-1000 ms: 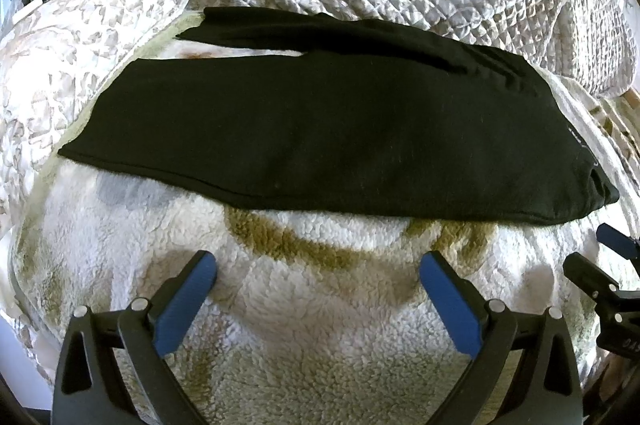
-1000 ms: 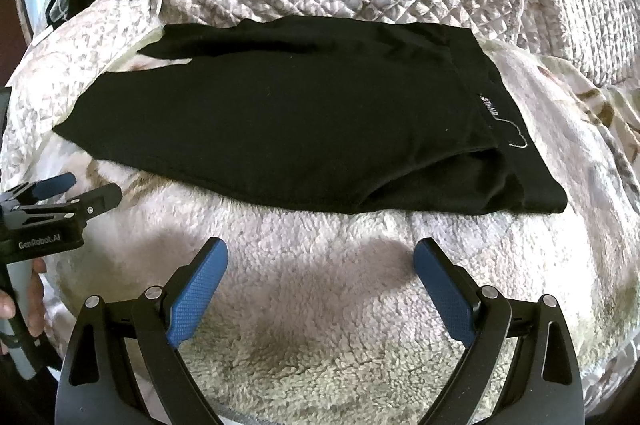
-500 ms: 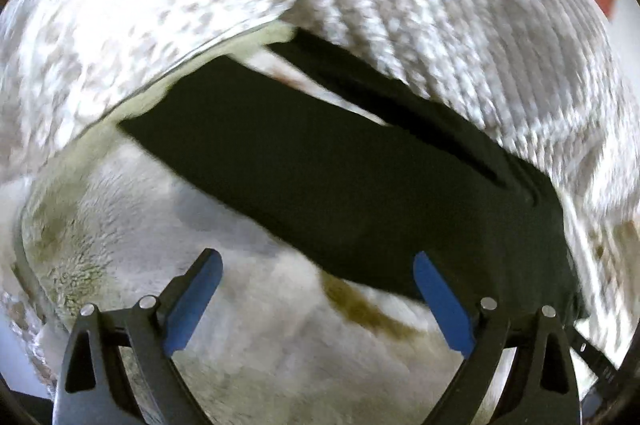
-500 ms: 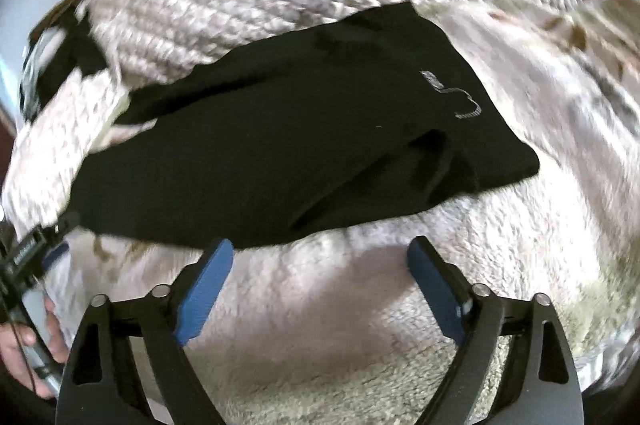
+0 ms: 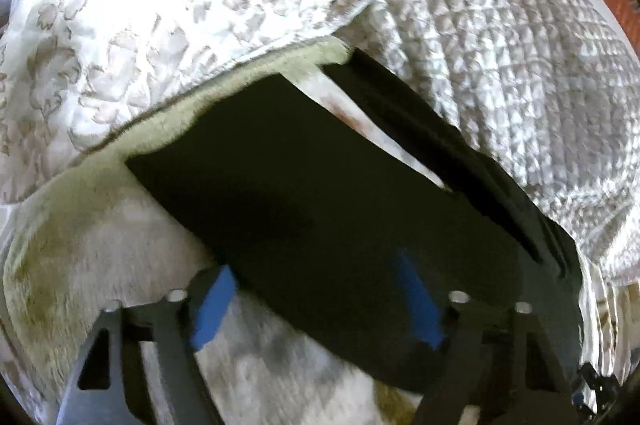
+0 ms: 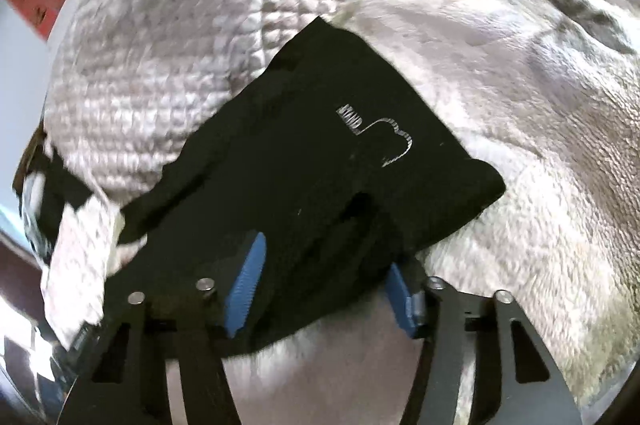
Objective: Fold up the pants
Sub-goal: 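Grasp the black pants' waistband edge with the left gripper while the right gripper grasps beside it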
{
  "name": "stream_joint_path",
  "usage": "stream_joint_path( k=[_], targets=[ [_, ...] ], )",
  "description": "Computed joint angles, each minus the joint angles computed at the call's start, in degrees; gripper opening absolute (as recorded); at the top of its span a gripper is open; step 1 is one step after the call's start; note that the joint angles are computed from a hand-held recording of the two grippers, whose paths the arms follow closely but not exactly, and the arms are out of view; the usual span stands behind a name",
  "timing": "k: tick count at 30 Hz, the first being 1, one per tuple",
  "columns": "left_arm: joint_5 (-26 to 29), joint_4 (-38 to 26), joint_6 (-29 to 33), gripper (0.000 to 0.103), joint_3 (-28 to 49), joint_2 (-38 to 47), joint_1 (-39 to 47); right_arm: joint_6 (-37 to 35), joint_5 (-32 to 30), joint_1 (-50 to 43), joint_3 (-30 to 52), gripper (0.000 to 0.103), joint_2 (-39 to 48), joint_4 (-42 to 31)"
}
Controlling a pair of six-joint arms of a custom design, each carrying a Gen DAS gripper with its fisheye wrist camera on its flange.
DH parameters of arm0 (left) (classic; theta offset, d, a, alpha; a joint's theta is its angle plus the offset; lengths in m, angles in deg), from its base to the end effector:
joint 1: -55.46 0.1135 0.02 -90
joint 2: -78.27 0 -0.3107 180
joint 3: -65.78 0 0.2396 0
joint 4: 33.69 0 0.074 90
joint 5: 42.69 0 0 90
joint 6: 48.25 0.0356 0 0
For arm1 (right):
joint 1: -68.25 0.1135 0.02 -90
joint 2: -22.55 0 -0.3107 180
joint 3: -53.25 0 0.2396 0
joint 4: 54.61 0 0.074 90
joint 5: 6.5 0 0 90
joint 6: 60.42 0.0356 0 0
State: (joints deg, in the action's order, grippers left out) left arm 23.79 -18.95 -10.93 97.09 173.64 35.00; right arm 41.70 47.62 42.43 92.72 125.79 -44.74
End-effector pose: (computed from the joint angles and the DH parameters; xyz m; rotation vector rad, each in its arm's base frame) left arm 0.2143 -0.0648 0.1265 -0.8215 2.1944 -0.1254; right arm 0.2410 -0.0934 0.1179 0.5336 2.3212 0.6693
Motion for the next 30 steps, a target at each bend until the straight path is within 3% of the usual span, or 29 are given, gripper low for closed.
stream_joint_path(
  k=[6,8,11,16,21,26,30],
  targets=[
    [0.01,-0.05,0.73,0.04,1.11,1.54,4.25,3.43,-0.03,-0.9,0.1,0.043,1.15,2.93],
    [-0.88,-1.59,-0.04,0.021,1.55,1.64,4.69,3.61,1.95,-0.95,0.57,0.02,1.39,2.27],
    [-0.95,-2.82,-0.13,0.008,1.77,1.36,5.41,3.89,1.17,-2.18,1.78,0.005,2.54,0.24],
    [-2.02,-7.81,1.31,0.004,2.14,-2.6,3.79,1.56,-0.84,-4.05,1.73,0.001,-2.01,-3.94],
    [-4.07,-15.03,1.14,0.004,0.06,-11.58,-0.66,-4.55,-4.72,-10.51,2.34,0.001,-8.92,-14.6],
    [-7.08,-20.95,-5.93,0.004,-5.16,-19.45,-9.08,-13.25,-6.72,-18.7,0.69,0.001,-10.61,-23.06],
    [-9.62,-23.97,-12.13,0.004,-7.19,-21.22,-14.38,-16.73,-6.74,-21.7,-0.43,0.001,-10.35,-24.74]
  ],
)
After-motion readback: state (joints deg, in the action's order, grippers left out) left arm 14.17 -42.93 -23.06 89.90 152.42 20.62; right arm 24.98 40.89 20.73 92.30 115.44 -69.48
